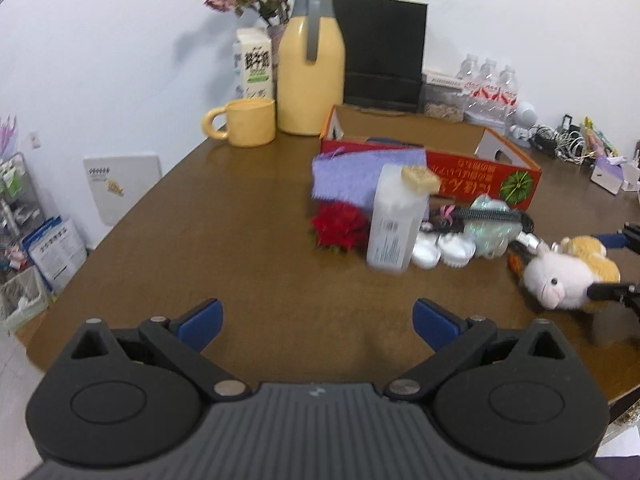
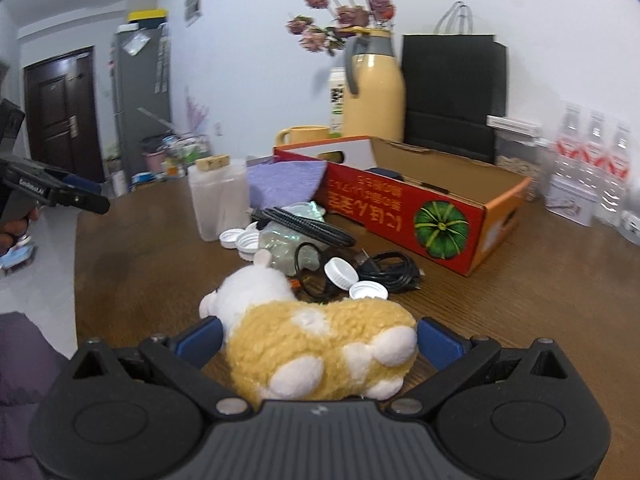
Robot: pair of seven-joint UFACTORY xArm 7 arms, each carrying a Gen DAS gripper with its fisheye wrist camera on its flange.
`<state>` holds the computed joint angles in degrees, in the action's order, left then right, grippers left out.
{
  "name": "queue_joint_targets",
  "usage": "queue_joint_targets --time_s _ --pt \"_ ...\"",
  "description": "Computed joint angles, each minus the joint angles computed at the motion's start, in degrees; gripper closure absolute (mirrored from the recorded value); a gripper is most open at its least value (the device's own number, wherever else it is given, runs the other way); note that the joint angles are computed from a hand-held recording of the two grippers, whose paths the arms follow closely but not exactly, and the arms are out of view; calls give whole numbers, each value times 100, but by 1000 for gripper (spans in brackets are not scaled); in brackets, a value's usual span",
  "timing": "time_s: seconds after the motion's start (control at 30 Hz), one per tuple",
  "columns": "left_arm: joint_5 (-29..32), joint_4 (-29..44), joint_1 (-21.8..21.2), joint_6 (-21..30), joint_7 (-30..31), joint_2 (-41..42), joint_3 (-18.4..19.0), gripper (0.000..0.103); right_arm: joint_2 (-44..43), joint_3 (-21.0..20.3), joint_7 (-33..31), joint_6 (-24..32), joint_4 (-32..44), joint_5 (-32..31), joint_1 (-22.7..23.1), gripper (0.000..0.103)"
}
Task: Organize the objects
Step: 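Grasp the plush sheep toy with the right tool, then grasp the beige lid atop the white container with the left tool while the right tool lifts the toy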
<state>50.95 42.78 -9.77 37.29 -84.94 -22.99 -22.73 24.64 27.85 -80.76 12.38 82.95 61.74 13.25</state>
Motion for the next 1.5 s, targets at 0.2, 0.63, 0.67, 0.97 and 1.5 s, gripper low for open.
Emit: queue_joint_targets --time_s 0.2,0.63,0.67,0.97,1.5 --pt "-219 -67 -135 326 -111 -88 -109 0 124 -92 -57 499 192 -429 -10 0" --pt "-268 -167 -191 271 -140 -171 -81 0 74 9 251 -198 -21 -716 206 8" --pt "-247 -167 -171 215 -142 -152 -75 0 36 66 299 -403 -114 -708 212 9" --pt "320 191 76 -385 -198 343 25 0 384 2501 464 -3043 -915 -543 -1062 15" --pt "2517 2015 -406 -145 -1332 2061 626 13 1014 2053 2206 -5210 -407 -1292 157 15"
